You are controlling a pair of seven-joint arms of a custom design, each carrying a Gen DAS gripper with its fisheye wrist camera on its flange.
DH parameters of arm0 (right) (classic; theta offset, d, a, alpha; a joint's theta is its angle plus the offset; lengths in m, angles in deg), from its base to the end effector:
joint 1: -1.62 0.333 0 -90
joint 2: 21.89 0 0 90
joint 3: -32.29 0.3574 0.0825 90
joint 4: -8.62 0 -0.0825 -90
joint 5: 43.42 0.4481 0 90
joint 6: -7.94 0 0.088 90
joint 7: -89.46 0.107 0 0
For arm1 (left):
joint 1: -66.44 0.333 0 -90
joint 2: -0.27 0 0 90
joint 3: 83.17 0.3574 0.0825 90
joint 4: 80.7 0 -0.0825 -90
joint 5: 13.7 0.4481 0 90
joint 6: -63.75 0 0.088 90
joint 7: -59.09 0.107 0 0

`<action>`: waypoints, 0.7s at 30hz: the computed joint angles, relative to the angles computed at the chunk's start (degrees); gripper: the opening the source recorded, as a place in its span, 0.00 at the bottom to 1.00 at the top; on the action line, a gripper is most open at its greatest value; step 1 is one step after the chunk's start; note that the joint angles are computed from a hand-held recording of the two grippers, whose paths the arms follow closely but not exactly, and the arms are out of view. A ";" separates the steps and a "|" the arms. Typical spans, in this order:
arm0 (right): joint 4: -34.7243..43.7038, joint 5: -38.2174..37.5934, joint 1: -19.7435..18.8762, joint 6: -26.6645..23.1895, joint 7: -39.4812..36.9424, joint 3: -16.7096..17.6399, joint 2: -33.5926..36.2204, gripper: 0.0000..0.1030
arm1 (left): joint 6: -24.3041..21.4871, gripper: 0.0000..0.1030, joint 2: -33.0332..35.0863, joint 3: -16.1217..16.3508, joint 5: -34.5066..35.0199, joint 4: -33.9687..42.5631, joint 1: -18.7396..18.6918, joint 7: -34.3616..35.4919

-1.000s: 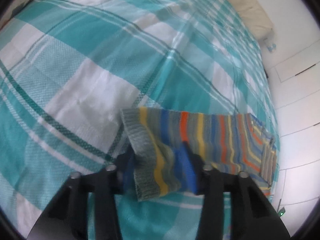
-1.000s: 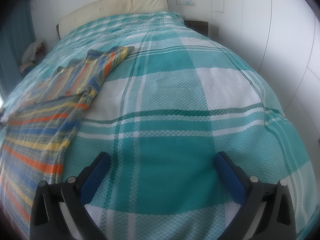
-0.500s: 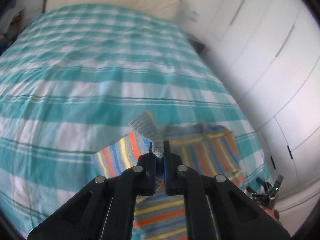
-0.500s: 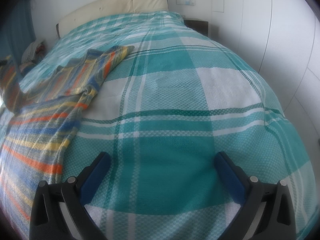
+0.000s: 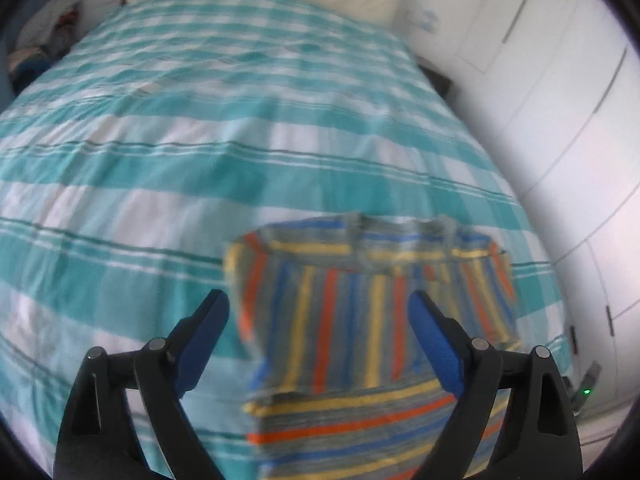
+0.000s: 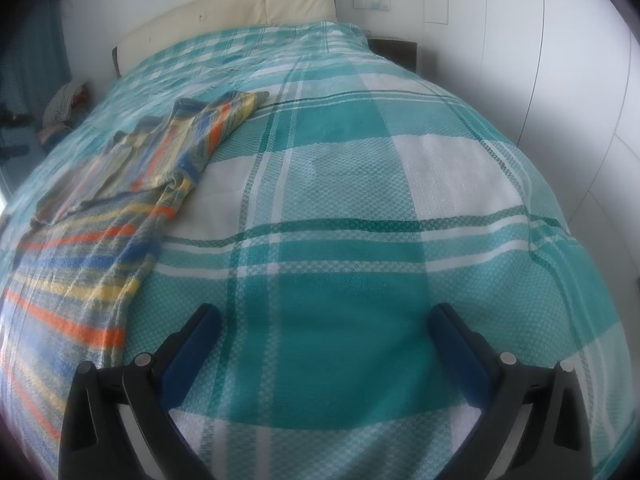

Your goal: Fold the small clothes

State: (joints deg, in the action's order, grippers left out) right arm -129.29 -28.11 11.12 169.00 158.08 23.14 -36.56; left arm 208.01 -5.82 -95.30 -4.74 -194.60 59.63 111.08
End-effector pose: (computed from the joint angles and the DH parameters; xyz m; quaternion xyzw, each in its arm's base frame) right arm 0.5442 -0.0130 0.4887 -0.7138 0.6160 -0.2042 0.2631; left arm 0.5946 -0.2111 0.6032 -0.7426 0.5891 -0.2763 0.1590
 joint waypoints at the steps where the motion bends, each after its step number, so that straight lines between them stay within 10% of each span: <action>1: 0.00 -0.10 -0.06 -0.03 0.11 0.07 -0.02 1.00 | -3.50 0.90 -1.51 -0.20 4.29 -0.98 0.85 -1.94; 7: 0.15 -0.58 -0.26 -0.12 0.41 0.21 0.18 1.00 | -20.27 0.90 -10.82 -2.15 17.19 -9.58 3.21 -3.30; 15: 0.14 -0.24 -0.04 -0.32 0.14 -0.03 0.10 1.00 | 1.63 0.94 -16.72 -4.10 7.58 -27.11 6.18 -15.81; 21: 5.23 -2.84 -1.92 -11.36 1.21 1.04 0.63 0.99 | 7.10 0.98 -16.49 -10.74 19.76 -29.88 11.78 -27.59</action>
State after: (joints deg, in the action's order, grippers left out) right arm -124.06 -30.95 9.20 157.64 159.29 24.18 -35.92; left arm 215.11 -22.32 -106.04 15.02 -224.48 71.41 83.49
